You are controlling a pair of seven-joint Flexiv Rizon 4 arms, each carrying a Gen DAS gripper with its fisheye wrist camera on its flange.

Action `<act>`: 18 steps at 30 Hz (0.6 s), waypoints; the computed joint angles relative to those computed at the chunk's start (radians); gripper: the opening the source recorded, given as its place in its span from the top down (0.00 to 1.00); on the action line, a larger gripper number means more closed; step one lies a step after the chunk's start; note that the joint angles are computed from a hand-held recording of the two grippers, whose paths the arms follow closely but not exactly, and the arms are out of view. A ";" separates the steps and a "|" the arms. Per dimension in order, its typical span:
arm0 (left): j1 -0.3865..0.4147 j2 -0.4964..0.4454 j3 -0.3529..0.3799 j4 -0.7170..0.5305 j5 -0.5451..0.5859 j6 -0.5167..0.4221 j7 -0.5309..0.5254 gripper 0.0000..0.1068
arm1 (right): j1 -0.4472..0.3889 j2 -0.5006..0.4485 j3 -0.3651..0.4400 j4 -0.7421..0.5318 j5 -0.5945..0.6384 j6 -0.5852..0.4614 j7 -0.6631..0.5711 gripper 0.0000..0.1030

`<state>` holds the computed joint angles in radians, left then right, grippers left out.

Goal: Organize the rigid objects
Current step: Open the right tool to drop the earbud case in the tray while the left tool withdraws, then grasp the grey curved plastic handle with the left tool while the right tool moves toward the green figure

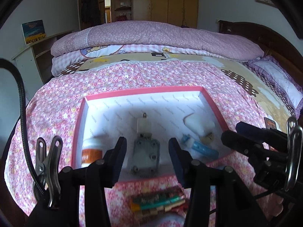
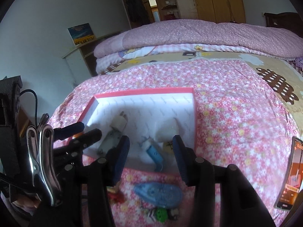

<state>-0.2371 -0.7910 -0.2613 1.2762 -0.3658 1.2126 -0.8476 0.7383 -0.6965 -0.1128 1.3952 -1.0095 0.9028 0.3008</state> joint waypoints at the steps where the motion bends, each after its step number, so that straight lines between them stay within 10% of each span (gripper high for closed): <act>1: 0.007 0.010 -0.007 0.020 -0.003 0.009 0.006 0.55 | 0.004 0.004 0.001 0.007 -0.003 -0.001 0.006 0.53; 18: 0.125 0.136 -0.089 0.296 -0.128 0.054 0.084 0.55 | 0.044 0.040 0.048 0.106 -0.029 -0.016 0.124 0.53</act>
